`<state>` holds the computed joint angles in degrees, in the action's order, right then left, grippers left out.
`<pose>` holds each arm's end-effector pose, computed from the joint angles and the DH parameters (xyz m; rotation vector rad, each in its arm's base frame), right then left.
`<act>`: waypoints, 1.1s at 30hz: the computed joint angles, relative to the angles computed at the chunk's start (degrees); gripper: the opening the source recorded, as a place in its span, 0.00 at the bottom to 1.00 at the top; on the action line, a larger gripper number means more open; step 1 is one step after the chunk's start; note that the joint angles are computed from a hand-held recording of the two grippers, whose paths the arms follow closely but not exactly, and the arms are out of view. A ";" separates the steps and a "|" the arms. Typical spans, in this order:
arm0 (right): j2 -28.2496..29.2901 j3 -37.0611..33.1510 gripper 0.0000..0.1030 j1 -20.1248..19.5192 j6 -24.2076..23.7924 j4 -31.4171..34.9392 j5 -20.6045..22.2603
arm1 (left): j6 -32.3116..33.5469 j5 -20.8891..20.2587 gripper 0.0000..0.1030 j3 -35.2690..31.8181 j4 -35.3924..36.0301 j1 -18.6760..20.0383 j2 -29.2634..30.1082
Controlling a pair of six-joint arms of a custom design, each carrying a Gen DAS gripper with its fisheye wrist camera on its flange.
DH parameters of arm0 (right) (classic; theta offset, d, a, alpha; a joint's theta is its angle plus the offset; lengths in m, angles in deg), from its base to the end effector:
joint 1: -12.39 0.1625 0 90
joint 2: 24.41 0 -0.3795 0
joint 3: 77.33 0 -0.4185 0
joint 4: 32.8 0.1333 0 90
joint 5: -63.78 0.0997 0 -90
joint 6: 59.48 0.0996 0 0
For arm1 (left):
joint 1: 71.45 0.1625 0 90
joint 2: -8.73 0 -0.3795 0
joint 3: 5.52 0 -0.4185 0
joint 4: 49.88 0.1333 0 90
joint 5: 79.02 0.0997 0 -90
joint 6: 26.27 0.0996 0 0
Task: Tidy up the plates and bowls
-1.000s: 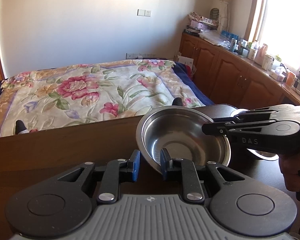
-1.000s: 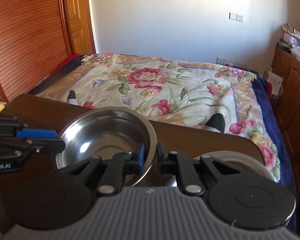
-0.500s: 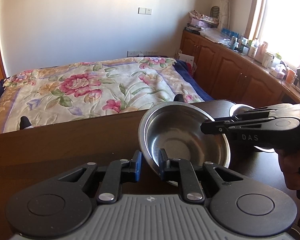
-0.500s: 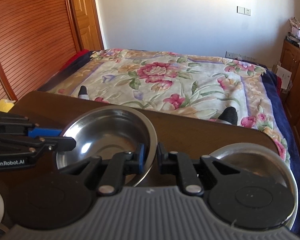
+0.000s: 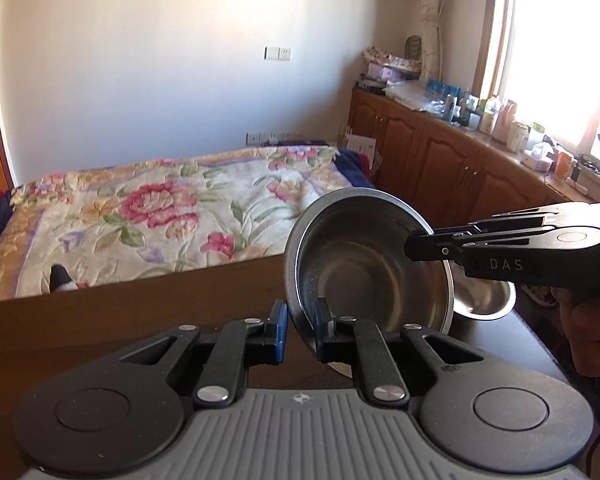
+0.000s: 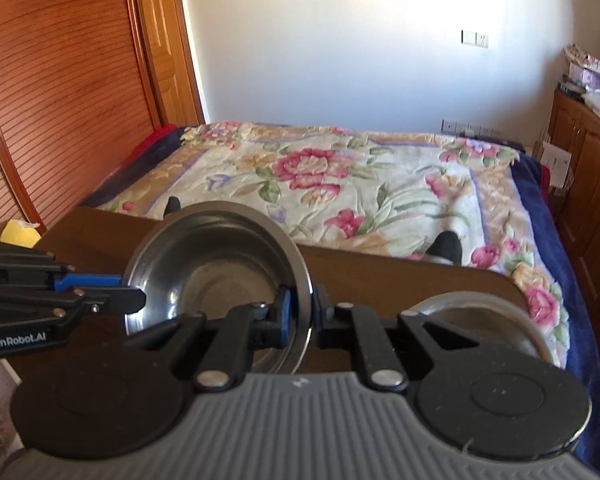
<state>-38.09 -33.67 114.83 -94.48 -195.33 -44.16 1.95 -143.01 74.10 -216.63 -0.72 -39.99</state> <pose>0.2874 -0.8263 0.0407 0.8843 -2.4030 0.8970 -0.0782 -0.7599 0.2420 0.7709 2.3493 -0.9932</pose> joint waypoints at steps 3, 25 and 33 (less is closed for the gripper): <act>-1.87 2.41 0.12 0.38 -0.27 -1.73 0.19 | 0.59 -0.16 0.14 2.03 -1.29 -0.80 -1.42; -14.07 22.44 0.13 1.73 -2.95 -16.26 1.06 | 2.47 -0.55 0.14 17.68 -8.21 -4.89 -11.90; -16.72 28.84 0.13 1.25 -1.68 -19.72 2.18 | 0.18 -1.40 0.14 23.90 -9.35 -4.09 -15.15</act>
<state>-54.81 -4.84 116.09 -96.15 -215.05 -41.98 2.13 -144.42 98.00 -225.99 -4.81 -55.15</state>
